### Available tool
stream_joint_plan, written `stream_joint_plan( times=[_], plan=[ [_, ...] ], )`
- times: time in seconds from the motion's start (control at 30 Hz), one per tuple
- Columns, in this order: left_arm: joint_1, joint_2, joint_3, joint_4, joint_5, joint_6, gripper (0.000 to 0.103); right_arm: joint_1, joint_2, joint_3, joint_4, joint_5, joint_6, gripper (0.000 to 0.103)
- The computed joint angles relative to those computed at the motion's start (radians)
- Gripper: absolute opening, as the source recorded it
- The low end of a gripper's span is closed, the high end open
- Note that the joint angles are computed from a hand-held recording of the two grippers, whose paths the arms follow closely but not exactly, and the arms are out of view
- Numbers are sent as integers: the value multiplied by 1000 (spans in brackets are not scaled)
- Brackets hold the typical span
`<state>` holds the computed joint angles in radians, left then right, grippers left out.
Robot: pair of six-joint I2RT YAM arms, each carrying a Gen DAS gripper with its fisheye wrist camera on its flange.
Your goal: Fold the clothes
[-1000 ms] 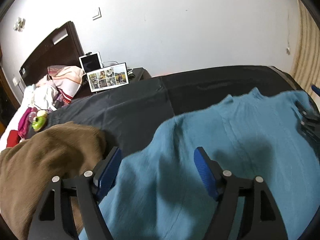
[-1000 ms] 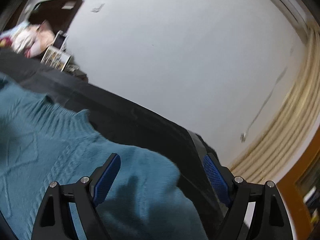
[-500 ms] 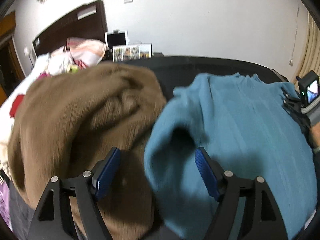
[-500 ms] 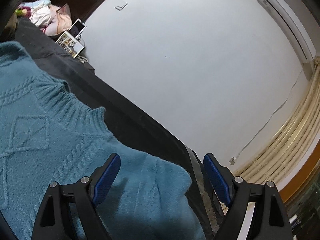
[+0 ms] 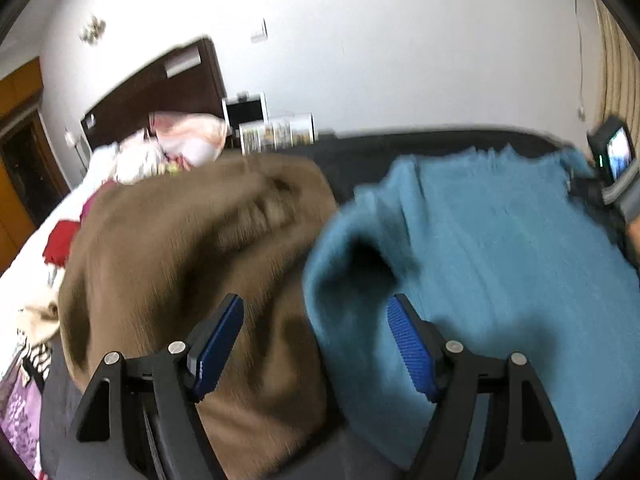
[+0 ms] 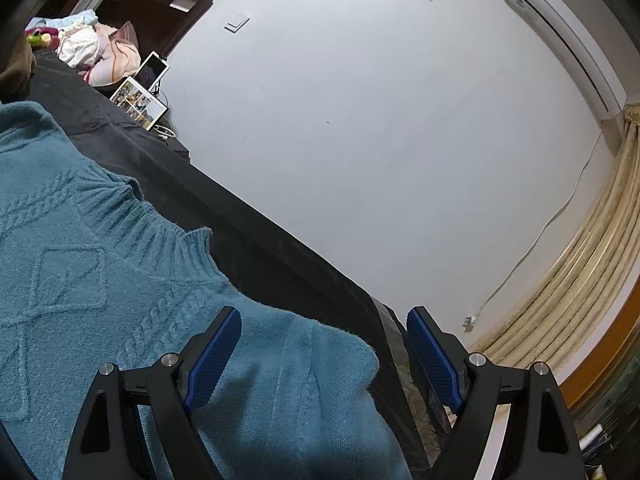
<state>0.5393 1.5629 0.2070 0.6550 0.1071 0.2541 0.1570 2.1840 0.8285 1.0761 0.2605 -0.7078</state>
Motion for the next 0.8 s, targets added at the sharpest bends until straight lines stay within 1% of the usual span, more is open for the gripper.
stream_joint_plan(
  times=[0.03,0.1,0.23,0.33,0.37,0.43,0.5,0.53,0.6,0.67,0.8],
  plan=[
    [15,11,23,5,16,-2,78,0,1,3,-2,0,1,87],
    [47,79,115,-29,29,-34,78,0,2,7,-7,2,1,87],
    [145,232,286,-138,151,-91,78,4,7,9,-8,7,-7,87],
    [141,309,308,-92,71,-85,79,9,13,9,2,13,-20,87],
    [140,329,303,-61,39,-69,79,10,15,8,6,14,-23,87],
    [160,353,311,-50,37,-42,79,13,18,7,14,18,-31,87],
    [202,366,329,-67,77,-9,79,13,21,9,15,19,-29,87],
    [221,371,333,-67,82,7,79,13,20,9,15,20,-28,87],
    [240,412,339,-6,1,45,79,16,27,9,23,26,-24,87],
    [281,454,353,35,-2,78,79,15,28,7,26,28,-26,87],
    [335,499,410,46,-60,112,79,18,36,7,37,36,-43,87]
  ],
)
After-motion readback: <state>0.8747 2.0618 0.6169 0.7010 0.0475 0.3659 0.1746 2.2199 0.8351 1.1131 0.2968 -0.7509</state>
